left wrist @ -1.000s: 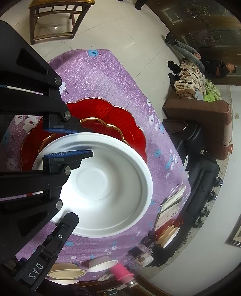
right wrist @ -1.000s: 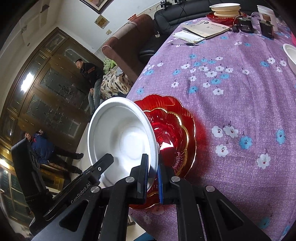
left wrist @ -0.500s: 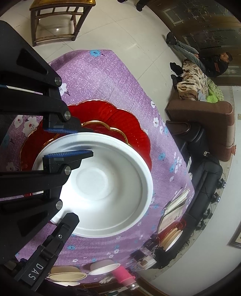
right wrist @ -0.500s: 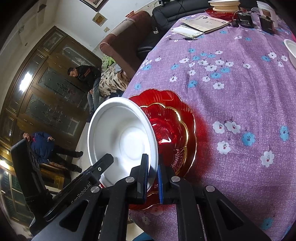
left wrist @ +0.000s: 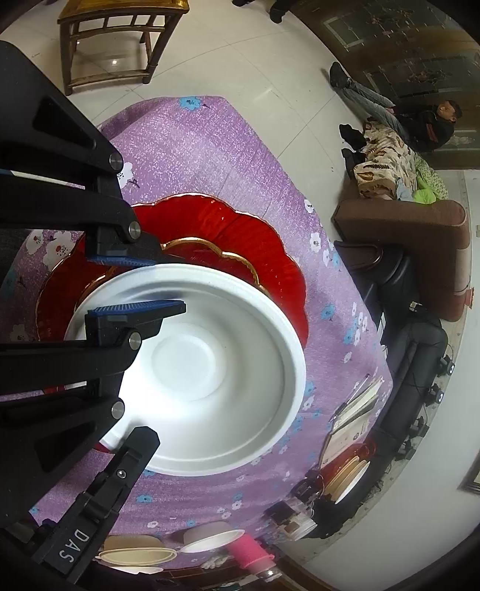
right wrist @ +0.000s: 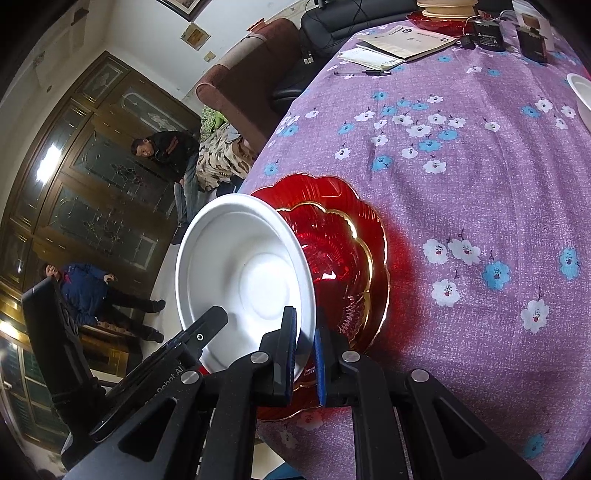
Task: Organize plates and bowls
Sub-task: 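Carry the white bowl onto the stacked red plates and open both grippers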
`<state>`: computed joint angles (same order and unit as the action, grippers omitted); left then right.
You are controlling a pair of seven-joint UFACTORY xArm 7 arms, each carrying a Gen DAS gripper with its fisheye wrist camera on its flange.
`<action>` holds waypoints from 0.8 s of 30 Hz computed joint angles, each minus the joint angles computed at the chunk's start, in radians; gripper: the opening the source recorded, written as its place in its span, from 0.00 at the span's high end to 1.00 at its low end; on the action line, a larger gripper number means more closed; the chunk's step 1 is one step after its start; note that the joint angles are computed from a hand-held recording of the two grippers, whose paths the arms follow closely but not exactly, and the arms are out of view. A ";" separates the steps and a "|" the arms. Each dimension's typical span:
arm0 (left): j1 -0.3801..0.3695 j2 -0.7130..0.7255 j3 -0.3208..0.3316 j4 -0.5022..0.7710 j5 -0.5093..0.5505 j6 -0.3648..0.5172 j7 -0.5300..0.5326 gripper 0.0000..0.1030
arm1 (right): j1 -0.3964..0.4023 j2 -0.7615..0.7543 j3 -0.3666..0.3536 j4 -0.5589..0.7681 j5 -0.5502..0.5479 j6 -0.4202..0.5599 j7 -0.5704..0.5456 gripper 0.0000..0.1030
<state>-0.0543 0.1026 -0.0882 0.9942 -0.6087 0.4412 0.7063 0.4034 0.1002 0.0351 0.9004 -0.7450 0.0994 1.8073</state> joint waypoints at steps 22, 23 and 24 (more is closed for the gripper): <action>-0.005 0.009 -0.004 -0.001 0.042 -0.012 -0.032 0.86 | 0.003 0.001 -0.001 -0.012 0.065 -0.005 -0.050 0.91; -0.005 0.009 -0.005 -0.001 0.042 -0.012 -0.033 0.86 | 0.001 0.002 0.000 -0.011 0.069 -0.005 -0.054 0.91; -0.005 0.009 -0.005 0.000 0.042 -0.012 -0.034 0.87 | -0.002 0.005 0.001 -0.010 0.078 -0.008 -0.063 0.91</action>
